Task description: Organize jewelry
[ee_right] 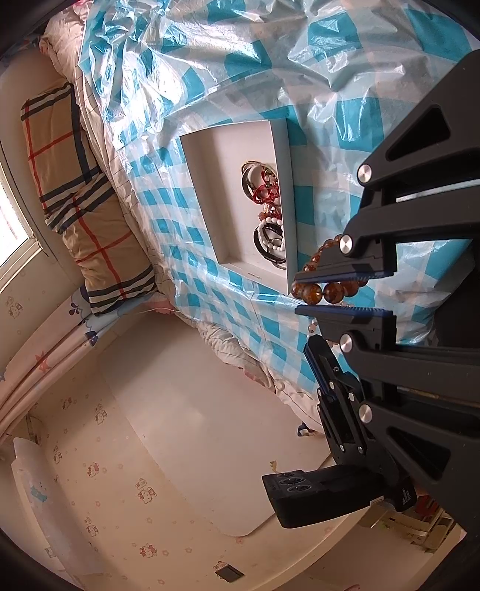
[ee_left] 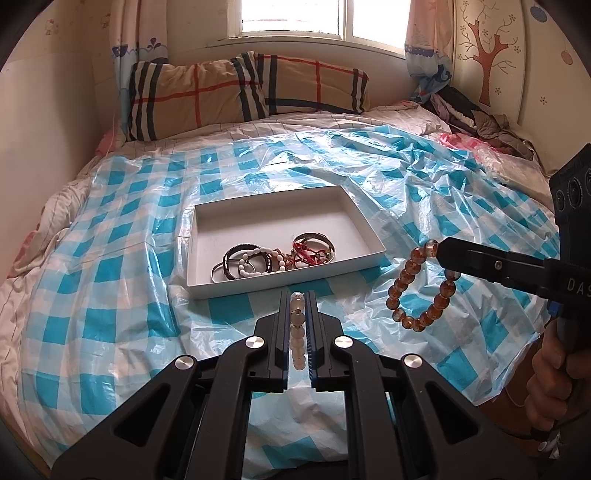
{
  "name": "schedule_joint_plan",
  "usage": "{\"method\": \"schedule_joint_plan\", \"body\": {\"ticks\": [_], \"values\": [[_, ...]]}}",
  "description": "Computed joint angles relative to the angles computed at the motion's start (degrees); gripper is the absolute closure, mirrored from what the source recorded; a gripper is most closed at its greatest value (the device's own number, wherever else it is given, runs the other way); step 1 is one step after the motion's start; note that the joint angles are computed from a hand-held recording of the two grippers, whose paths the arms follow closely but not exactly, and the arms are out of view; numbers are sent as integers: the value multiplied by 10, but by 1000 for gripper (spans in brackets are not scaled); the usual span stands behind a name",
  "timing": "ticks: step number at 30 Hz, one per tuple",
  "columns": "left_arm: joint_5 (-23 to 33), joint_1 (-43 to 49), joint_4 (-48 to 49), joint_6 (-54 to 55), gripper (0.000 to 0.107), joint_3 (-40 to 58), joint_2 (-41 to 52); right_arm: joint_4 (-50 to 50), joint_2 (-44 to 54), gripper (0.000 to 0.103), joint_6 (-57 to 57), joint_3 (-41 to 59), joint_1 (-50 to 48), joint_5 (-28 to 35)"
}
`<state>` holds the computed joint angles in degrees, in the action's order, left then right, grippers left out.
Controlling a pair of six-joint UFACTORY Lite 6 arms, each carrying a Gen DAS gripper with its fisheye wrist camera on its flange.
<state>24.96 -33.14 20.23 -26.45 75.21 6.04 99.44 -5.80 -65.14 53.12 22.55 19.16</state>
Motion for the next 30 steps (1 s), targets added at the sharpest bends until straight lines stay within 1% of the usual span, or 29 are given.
{"method": "schedule_joint_plan", "body": {"ticks": [3, 8, 15, 30], "values": [[-2, 3, -2, 3, 100, 12, 11, 7, 6, 91, -5, 7, 3, -1], [-5, 6, 1, -2, 100, 28, 27, 21, 5, 91, -22, 4, -10, 13], [-11, 1, 20, -30, 100, 27, 23, 19, 15, 91, -24, 11, -16, 21], [-19, 10, -11, 1, 100, 73, 61, 51, 54, 91, -52, 41, -19, 27]]}}
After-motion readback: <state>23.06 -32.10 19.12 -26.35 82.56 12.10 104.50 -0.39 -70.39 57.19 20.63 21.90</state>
